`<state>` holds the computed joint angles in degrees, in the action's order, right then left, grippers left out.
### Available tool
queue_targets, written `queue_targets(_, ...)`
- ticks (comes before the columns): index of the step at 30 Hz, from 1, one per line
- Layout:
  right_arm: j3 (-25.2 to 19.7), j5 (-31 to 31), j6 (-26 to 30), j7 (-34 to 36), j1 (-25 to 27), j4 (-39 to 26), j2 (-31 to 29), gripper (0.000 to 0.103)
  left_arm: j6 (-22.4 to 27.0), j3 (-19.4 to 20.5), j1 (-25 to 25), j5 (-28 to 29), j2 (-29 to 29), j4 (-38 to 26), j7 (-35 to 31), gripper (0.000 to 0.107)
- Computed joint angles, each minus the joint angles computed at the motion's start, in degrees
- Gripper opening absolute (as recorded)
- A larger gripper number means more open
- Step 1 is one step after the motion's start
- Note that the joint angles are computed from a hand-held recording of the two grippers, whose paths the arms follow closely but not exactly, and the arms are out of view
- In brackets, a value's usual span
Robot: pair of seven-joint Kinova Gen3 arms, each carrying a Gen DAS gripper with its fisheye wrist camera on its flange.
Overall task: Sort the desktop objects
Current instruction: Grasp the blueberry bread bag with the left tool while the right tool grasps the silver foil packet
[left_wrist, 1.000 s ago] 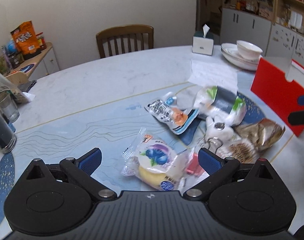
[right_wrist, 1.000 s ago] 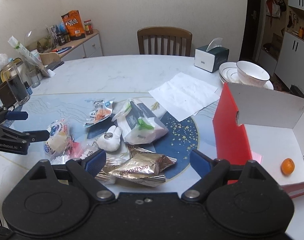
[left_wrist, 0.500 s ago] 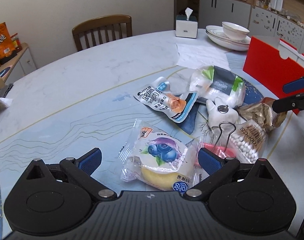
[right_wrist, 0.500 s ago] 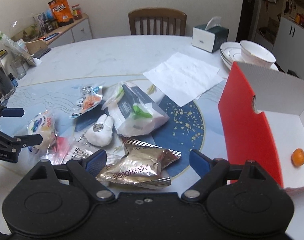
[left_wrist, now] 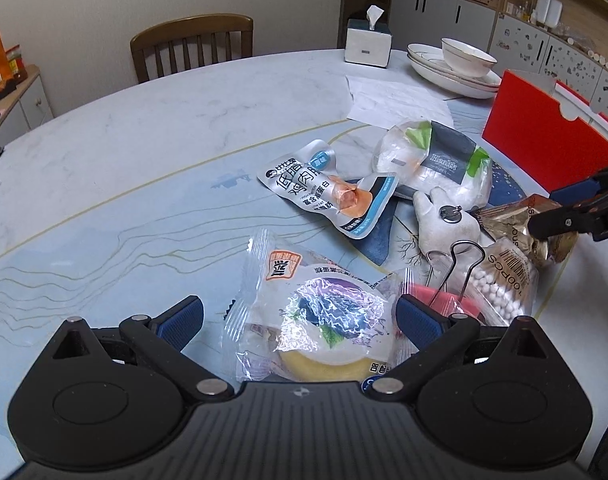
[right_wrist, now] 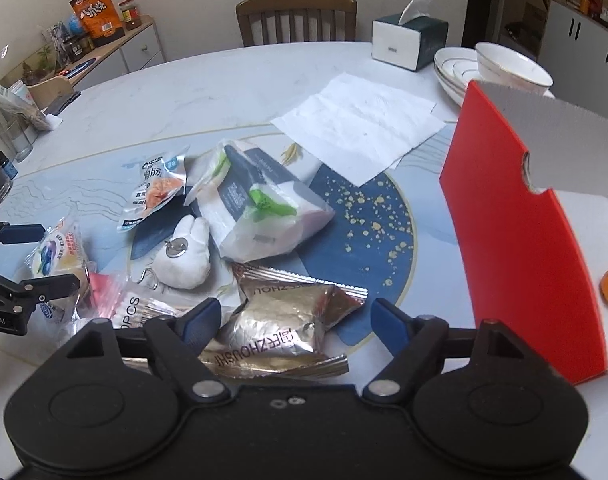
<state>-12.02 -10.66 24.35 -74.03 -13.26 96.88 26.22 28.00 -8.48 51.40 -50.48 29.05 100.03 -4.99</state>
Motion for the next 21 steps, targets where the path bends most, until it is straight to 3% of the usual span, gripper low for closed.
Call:
queue_targets(8, -0.9, -1.0, 0.8, 1.2, 0.8, -0.3, 0.8, 0.069, -2.3, -0.9, 0.3, 0.1, -0.5, 1.6, 2.7, 0.100)
queue_targets(13, -2.2, -2.9, 1.1, 3.2, 2.4, -0.5, 1.4, 0.063, -2.6, 0.7, -1.3, 2.7, -0.7, 1.2, -0.5, 0.088)
queue_targets(21, -2.3, -4.5, 2.3, 5.1, 2.9, -0.8, 1.6, 0.050, -2.1, -0.9, 0.5, 3.3, -0.9, 0.6, 0.4, 0.074)
